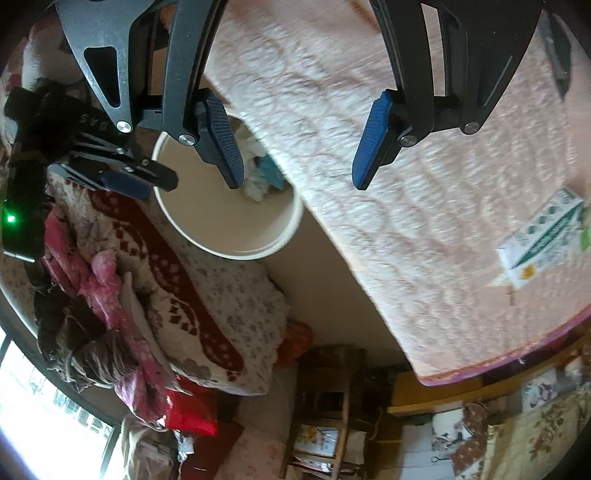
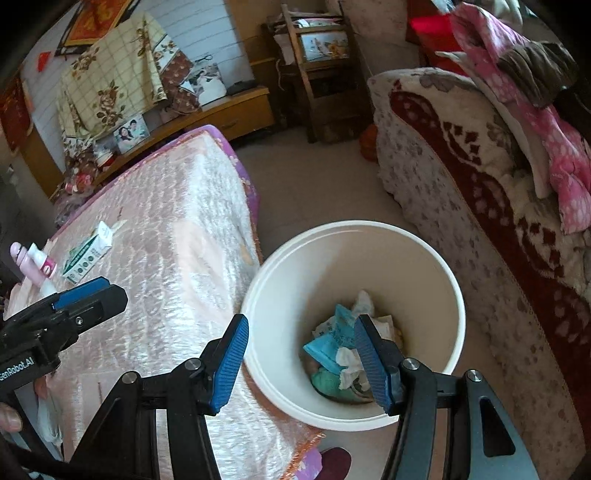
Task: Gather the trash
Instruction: 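Move both tools back to the bed toward the dark green packet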
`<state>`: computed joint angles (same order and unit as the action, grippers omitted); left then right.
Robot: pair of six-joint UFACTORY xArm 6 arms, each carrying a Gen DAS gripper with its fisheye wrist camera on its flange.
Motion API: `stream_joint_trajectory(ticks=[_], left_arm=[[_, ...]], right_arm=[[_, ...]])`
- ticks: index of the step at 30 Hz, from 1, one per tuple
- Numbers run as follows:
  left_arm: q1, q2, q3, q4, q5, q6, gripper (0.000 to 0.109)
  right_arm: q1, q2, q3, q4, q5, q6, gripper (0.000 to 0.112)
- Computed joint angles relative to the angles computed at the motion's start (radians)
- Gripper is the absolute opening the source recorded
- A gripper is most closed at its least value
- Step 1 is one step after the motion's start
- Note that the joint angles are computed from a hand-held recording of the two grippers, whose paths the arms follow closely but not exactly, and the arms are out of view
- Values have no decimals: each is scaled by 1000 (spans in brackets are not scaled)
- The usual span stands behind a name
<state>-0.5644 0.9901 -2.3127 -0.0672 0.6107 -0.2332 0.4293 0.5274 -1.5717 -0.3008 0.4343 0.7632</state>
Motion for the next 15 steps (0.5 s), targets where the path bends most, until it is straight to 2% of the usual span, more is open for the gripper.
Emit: stream_joint_trajectory(ticks=[8, 15], left_arm=[[37, -238, 390, 136, -161, -112, 60], [82, -407, 647, 263, -247, -217, 60]], right_arm=[[60, 39, -96, -6, 39, -25, 57], [121, 110, -231, 18, 91, -79, 57]])
